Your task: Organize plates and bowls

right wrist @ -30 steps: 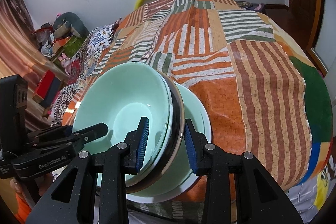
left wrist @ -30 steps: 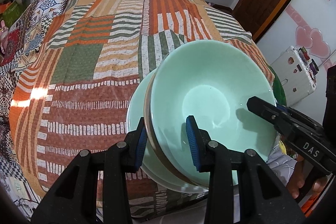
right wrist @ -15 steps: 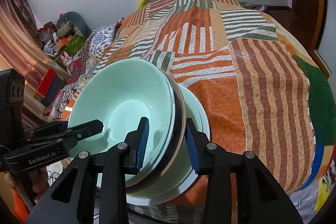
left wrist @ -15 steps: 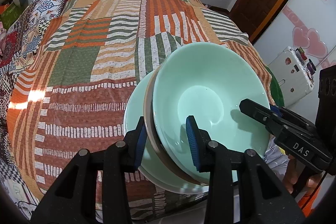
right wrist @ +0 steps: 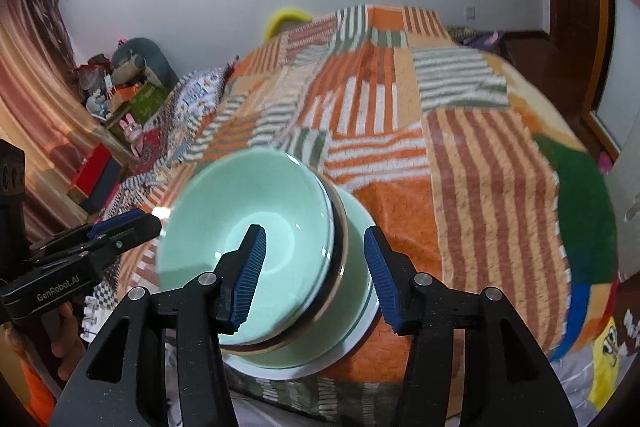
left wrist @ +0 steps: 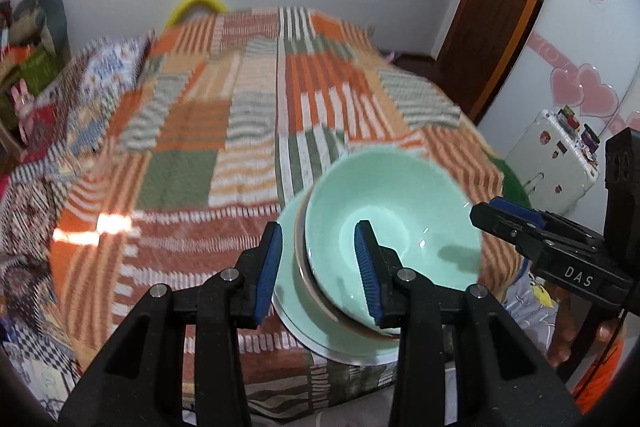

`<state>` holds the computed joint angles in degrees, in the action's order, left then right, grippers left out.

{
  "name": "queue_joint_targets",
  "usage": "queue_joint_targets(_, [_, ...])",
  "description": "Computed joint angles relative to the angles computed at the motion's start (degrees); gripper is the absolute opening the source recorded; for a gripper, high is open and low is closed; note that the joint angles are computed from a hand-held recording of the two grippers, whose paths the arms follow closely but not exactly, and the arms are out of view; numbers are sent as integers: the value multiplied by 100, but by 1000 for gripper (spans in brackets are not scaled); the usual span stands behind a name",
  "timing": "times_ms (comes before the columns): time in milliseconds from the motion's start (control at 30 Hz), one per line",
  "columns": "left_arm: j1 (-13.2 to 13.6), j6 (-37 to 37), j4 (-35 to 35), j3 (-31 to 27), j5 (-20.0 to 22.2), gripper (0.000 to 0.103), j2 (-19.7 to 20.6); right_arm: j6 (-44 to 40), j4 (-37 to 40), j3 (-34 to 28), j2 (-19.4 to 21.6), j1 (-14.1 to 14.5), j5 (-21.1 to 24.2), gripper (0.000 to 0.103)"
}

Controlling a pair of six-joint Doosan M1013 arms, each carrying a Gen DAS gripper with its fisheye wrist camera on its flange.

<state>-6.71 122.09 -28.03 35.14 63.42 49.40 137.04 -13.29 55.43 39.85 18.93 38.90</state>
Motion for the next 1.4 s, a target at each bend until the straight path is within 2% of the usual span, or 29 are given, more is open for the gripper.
queue_joint_targets(267, [82,958,-951,950,-1186,38,-673,820,-1364,282,-326,190,-537,52])
queue_joint_targets(433, [159,1599,-1782,1427,-1642,43,-1007,1423,-2262,445,-494,295,-802,54])
queue_joint_targets(500, [180,1834,-2070,1588,-1770,45,-1113,1825,-2776,542,-579,348,-910,58])
queue_joint_targets(667, [241,2563,-2866,2043,-2198,58,-1404,2765,-3962,746,-726,460,-1051,65])
queue_joint_targets(800, [287,2971,-3296,2271,-2357,68,-1545,3242,-4566,810,-771,522,-1092,72])
queue_joint_targets(967, [324,3506,-3834,2561,-2655,89,-1705,3642,-5129,859,-786,570,-1123,82])
queue_joint_targets(1033, [337,3618,-3947,2621,-2707,94,-1736,3760,-5303,873,-786,590,-1118,84])
queue_joint_targets(1233, [366,3776,-4145,2710,-2772,99,-1777,3920,-5533,856,-760,602,-1136,92])
queue_joint_targets(1333, [355,3907,-4217,2761,-2841,100,-1804,4183,-5793,922,-785,626,-1092,101])
queue_joint_targets(1400, [356,3956,-4243,2769,-2851,101,-1807,4305,-5933,937,-788,635,-1056,102])
